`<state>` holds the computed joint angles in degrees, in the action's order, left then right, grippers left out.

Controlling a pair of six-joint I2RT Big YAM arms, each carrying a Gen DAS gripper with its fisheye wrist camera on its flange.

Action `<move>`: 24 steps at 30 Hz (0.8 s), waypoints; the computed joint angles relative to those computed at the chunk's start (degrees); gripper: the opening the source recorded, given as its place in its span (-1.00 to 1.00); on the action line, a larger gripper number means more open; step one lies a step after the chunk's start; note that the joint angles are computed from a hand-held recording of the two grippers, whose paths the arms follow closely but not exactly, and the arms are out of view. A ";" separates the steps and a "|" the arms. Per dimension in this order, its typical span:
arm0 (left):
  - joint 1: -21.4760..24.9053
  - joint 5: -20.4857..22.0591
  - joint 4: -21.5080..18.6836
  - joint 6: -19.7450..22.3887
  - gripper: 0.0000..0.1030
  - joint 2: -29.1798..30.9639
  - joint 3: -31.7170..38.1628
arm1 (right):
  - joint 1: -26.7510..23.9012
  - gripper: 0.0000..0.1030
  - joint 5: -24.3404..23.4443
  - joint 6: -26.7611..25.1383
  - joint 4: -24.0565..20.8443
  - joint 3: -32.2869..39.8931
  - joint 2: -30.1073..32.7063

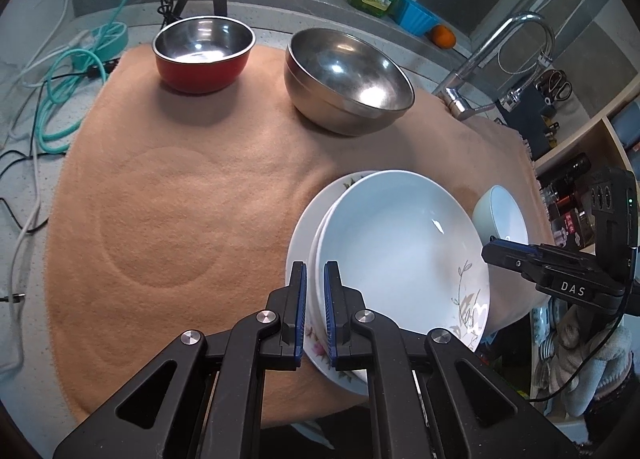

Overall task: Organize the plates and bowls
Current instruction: 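Open the left gripper to release the white plate on the stack, then move the left gripper to the large steel bowl rim and close on it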

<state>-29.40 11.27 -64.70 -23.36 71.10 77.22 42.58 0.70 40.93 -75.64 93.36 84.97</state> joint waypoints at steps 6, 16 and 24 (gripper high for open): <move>1.45 0.88 0.44 -0.28 -0.85 0.60 1.37 | -0.67 -0.40 0.69 -0.54 0.88 2.77 0.71; 3.92 2.12 2.33 -1.19 -0.81 3.76 5.74 | -3.45 -0.20 -0.10 0.15 5.17 6.85 3.22; 5.64 3.50 2.81 -0.97 -0.71 9.59 11.49 | -6.90 -0.20 -3.38 0.95 7.41 9.34 6.21</move>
<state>-23.76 14.77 -61.89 -24.33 80.69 88.71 35.68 -2.68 41.88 -68.22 102.70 91.18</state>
